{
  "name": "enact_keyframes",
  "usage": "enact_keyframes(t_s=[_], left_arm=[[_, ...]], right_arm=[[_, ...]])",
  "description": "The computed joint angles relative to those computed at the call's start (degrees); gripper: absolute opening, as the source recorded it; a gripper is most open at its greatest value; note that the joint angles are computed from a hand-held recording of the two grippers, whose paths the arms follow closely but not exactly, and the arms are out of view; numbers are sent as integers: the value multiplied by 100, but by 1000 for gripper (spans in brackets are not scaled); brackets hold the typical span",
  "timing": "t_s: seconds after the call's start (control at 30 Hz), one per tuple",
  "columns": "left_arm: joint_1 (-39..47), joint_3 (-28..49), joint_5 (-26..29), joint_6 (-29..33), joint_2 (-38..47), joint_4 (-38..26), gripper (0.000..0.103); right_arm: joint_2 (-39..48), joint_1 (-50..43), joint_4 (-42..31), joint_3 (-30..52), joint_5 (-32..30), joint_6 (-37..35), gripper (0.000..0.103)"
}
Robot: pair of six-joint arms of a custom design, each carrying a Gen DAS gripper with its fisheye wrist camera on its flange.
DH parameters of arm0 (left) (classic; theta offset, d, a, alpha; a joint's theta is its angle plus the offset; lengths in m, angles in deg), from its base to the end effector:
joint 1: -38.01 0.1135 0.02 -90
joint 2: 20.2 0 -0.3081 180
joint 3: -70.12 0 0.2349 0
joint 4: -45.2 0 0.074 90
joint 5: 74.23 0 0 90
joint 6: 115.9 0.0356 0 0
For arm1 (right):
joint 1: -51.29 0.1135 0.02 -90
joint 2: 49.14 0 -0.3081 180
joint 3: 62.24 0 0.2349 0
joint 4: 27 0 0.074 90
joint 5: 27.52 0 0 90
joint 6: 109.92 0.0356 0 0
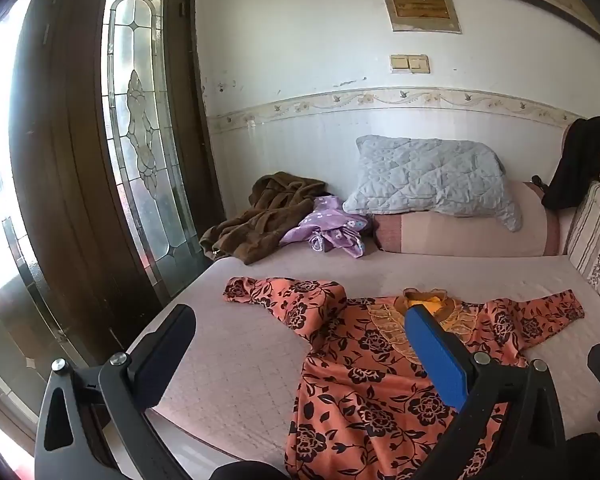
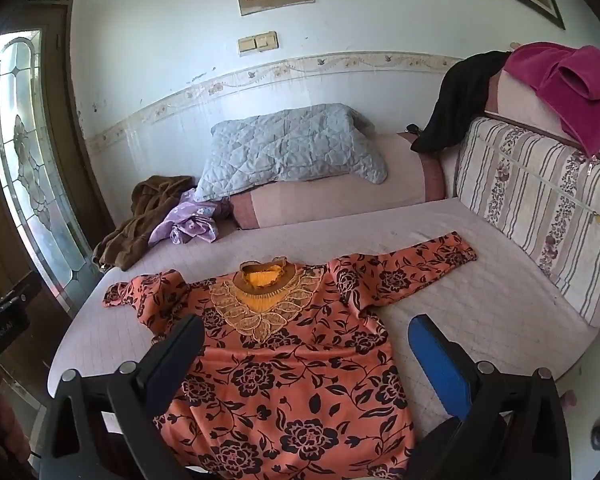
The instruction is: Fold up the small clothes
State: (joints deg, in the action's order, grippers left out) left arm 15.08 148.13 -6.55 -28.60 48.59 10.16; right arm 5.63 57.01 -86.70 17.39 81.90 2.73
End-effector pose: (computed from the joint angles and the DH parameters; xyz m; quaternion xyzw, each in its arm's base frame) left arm 0.2232 -0.0798 0.3918 0.0448 0.8363 0.0443 0.5446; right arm 0.1442 0.0025 0.4025 0.2058 0.8527 -0.0331 0.4791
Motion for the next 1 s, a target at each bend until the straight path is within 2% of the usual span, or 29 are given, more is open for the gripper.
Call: enact_keyframes(t_s=[0.17, 0.47, 1.0], left_arm=[[36, -10, 3, -5, -7, 24, 103], [75, 2, 126, 33, 23, -17, 103], [-179, 29, -65, -38, 197, 14, 103]], right_arm=[[-10, 157, 140, -197, 92, 67, 103], [73, -55, -5, 19, -125, 4, 103], [74, -275, 221, -150, -241, -88, 103]])
